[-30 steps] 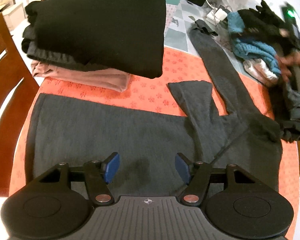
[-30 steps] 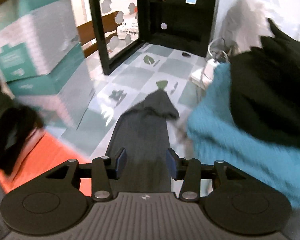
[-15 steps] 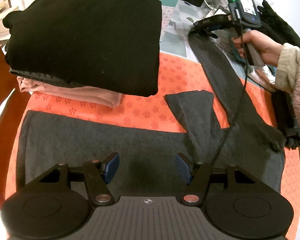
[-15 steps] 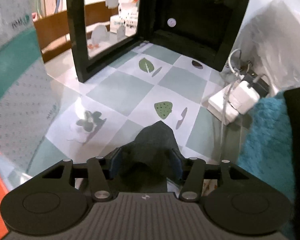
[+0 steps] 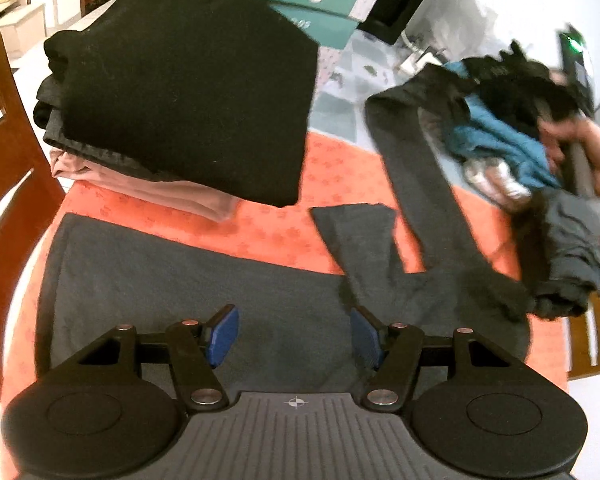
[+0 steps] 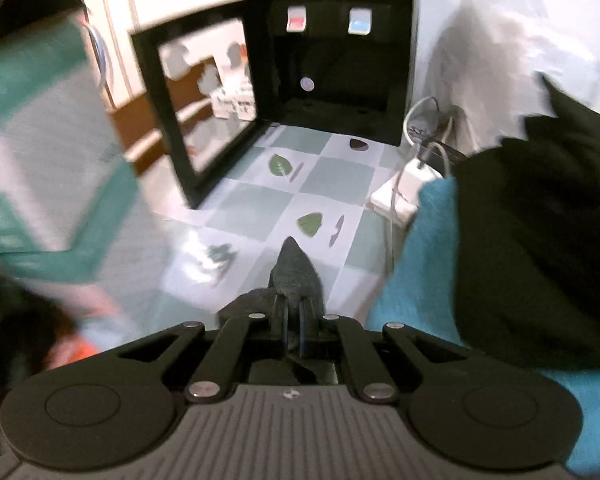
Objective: Fold clothes
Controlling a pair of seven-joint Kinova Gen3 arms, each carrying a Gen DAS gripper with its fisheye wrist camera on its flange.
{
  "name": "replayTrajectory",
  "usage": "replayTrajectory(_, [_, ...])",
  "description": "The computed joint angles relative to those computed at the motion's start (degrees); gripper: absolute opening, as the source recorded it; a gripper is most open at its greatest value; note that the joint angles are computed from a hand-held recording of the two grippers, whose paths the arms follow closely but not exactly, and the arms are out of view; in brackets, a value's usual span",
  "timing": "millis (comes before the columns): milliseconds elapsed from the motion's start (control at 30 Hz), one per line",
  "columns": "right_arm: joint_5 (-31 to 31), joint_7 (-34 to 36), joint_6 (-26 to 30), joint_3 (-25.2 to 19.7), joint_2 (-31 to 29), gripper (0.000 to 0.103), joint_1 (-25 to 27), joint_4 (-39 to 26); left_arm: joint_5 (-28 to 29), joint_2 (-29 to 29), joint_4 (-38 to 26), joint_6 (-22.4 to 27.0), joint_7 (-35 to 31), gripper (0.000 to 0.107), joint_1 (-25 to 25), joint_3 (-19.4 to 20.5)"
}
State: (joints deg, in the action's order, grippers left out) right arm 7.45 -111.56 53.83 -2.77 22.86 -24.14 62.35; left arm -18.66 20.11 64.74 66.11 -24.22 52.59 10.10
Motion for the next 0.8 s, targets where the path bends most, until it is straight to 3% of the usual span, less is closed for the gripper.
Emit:
replayTrajectory(300, [-10.64, -10.30, -0.28, -4.31, -22.46, 0.006, 2.63, 21.52, 2.99, -4.94, 4.61, -6.55, 4.06, 0.065, 0.07, 2.45])
replayTrajectory(500, [-12.58, -20.72, -2.21, -9.59, -36.52, 0.006, 3.06, 34.46, 4.54, -7.22, 7.15, -8.09, 5.98, 0.065, 0.67, 4.56])
replayTrajectory(667, [-15.91, -27.90, -5.53, -15.02, -46.61, 0.006, 3.38, 42.19, 5.45, -8.33, 8.48, -8.57, 7.09, 0.065, 1.21, 6.13])
replayTrajectory(800, [-17.19, -30.99, -7.96, -20.25, -51.79, 0.006, 3.56, 44.74, 7.32, -9.02, 9.82, -10.12, 6.63, 0.065, 0.75, 7.05])
